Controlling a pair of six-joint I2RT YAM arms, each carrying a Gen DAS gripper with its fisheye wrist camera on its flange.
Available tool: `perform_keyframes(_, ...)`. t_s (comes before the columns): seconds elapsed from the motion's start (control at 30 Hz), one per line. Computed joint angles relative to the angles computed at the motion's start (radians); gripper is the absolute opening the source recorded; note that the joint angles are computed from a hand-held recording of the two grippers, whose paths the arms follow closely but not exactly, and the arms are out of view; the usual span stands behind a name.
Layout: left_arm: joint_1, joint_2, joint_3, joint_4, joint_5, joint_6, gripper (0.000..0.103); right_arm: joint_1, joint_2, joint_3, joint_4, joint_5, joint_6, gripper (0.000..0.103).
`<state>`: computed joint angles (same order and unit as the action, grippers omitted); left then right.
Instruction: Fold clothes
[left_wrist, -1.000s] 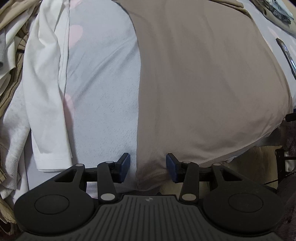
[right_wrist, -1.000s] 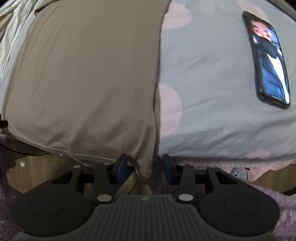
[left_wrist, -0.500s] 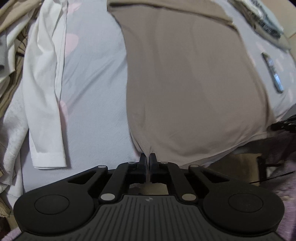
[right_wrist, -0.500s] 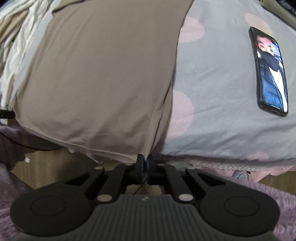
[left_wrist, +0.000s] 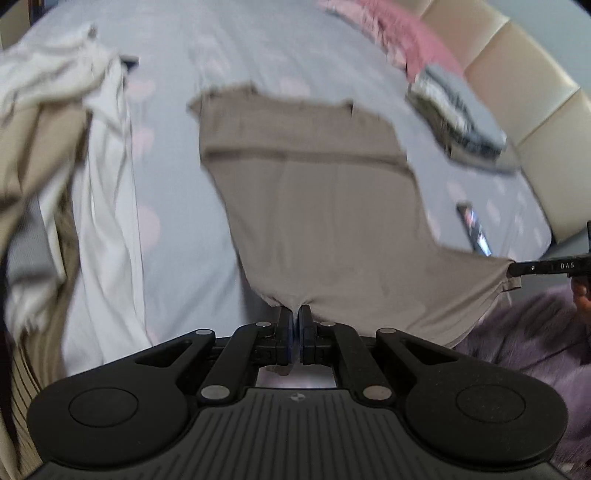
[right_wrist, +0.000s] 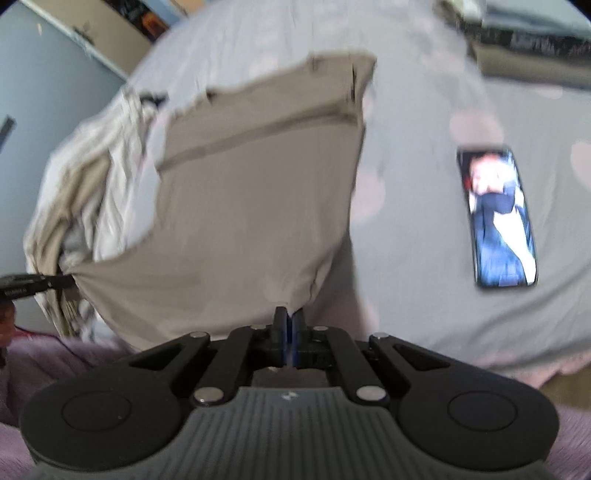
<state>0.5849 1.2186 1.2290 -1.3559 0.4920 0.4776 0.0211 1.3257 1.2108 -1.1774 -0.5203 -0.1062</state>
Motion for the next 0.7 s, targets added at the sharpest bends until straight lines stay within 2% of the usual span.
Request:
perform_keyframes(0.07, -0.009, 0.053, 0.078, 0.024, 0.024, -0.033, 0.001, -0.034, 0.055, 0.098, -0.008, -0.028, -0.008, 0.002)
perform_keyframes(0.17, -0.034, 0.137, 0.176, 0.090, 0.039, -0.088, 0.001, -0.019, 0.128, 0.200, 0.059, -0.026, 0.042, 0.002)
perform_keyframes(0.27, -0.092, 0.242, 0.261, 0.175, 0.015, -0.173, 0.001, -0.004, 0.217, 0.291, 0.138, -0.024, 0.101, 0.002)
perform_keyframes(0.47, -0.134, 0.493, 0.456, 0.270, -0.031, -0.258, 0.001, 0.033, 0.475, 0.566, 0.207, 0.004, 0.189, 0.002)
perform_keyframes(0.7, -0.177, 0.815, 0.737, 0.306, -0.061, -0.338, 0.001, 0.077, 0.869, 1.020, 0.150, 0.073, 0.273, 0.002)
